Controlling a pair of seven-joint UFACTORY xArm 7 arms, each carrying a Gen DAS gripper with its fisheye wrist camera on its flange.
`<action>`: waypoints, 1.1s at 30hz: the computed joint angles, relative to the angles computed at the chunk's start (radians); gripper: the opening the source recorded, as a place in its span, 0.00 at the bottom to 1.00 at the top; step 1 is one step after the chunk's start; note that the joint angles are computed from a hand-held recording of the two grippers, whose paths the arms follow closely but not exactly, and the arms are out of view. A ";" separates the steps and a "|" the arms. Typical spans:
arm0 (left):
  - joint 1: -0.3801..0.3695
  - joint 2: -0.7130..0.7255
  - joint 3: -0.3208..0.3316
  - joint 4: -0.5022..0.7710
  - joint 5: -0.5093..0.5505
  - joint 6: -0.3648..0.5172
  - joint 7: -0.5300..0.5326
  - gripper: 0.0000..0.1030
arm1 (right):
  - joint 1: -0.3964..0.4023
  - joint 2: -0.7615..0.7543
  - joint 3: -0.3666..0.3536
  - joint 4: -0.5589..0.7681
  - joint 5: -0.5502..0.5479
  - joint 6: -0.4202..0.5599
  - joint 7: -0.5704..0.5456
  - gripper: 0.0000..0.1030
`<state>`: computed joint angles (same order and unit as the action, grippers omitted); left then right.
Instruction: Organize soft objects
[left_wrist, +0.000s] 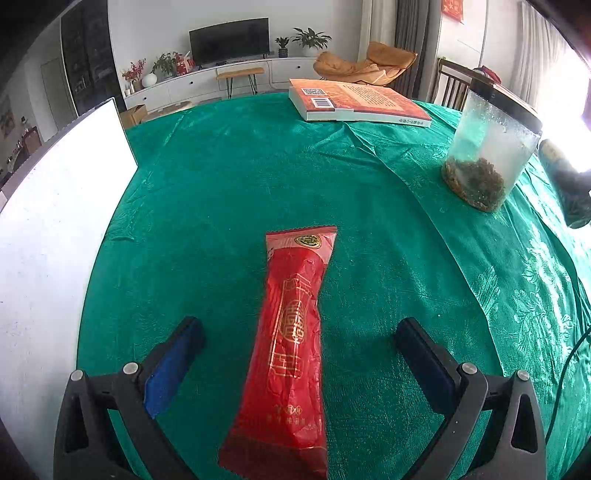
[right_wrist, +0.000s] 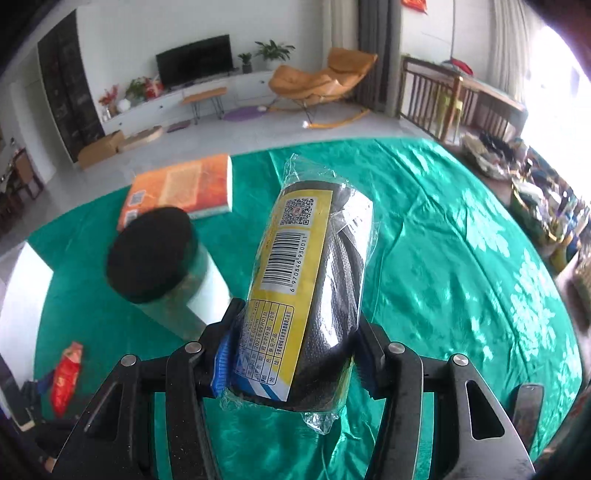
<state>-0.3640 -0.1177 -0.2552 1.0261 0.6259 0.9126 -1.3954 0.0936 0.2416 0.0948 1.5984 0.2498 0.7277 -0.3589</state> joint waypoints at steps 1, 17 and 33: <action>0.000 0.000 0.000 0.000 0.000 0.000 0.000 1.00 | -0.014 0.024 -0.002 0.004 0.020 0.006 -0.010 0.55; -0.001 0.000 0.001 0.000 0.000 0.000 -0.001 1.00 | -0.172 -0.177 0.021 -0.347 0.644 -0.018 -0.404 0.78; -0.001 -0.001 0.000 -0.001 0.000 0.001 -0.001 1.00 | -0.002 -0.267 -0.054 -0.535 0.331 -0.223 -0.347 0.80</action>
